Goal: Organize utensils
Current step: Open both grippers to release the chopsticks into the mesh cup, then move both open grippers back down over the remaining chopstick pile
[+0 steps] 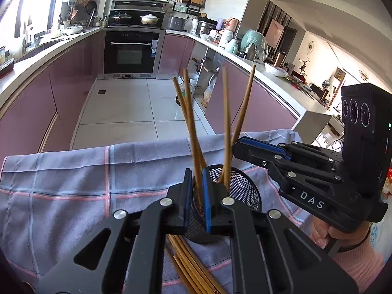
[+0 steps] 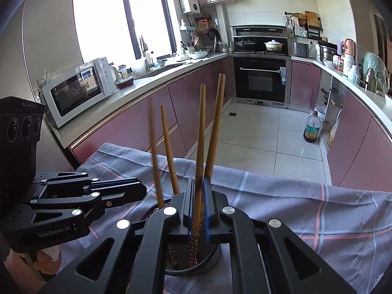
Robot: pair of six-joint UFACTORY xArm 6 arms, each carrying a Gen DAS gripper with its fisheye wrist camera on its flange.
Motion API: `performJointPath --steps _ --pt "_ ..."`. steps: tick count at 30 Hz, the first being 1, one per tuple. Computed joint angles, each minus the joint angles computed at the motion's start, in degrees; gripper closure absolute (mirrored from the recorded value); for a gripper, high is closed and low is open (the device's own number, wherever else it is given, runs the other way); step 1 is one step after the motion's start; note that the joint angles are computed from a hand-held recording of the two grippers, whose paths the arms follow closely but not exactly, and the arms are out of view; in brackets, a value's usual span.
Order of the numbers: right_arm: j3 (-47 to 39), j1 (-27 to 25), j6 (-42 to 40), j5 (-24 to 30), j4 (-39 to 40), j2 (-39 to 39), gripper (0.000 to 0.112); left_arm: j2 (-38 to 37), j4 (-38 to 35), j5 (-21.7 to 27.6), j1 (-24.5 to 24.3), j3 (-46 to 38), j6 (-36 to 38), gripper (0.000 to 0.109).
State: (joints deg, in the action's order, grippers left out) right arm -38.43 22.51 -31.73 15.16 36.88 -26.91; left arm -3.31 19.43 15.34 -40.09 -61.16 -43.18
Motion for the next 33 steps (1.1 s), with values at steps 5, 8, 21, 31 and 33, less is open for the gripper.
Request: performJointPath --steps 5,8,21,31,33 --pt "0.76 0.45 -1.61 -1.16 2.03 -0.56 0.102 -0.54 3.16 -1.97 0.84 1.77 -4.12 0.089" --pt "0.96 0.5 -2.55 -1.4 3.07 -0.91 0.101 -2.12 8.23 -2.76 1.27 3.58 -9.37 0.086" --pt "6.16 2.62 -8.19 -3.02 10.3 -9.07 0.088 -10.73 32.7 0.82 0.95 9.57 -33.06 0.067" --pt "15.26 5.34 -7.98 1.33 8.51 -20.53 0.077 -18.54 41.2 8.71 -3.96 16.99 -42.3 0.057" --pt "17.29 5.47 -6.81 2.65 7.26 -21.73 0.077 -19.49 41.47 10.57 -5.3 18.52 -43.55 0.056"
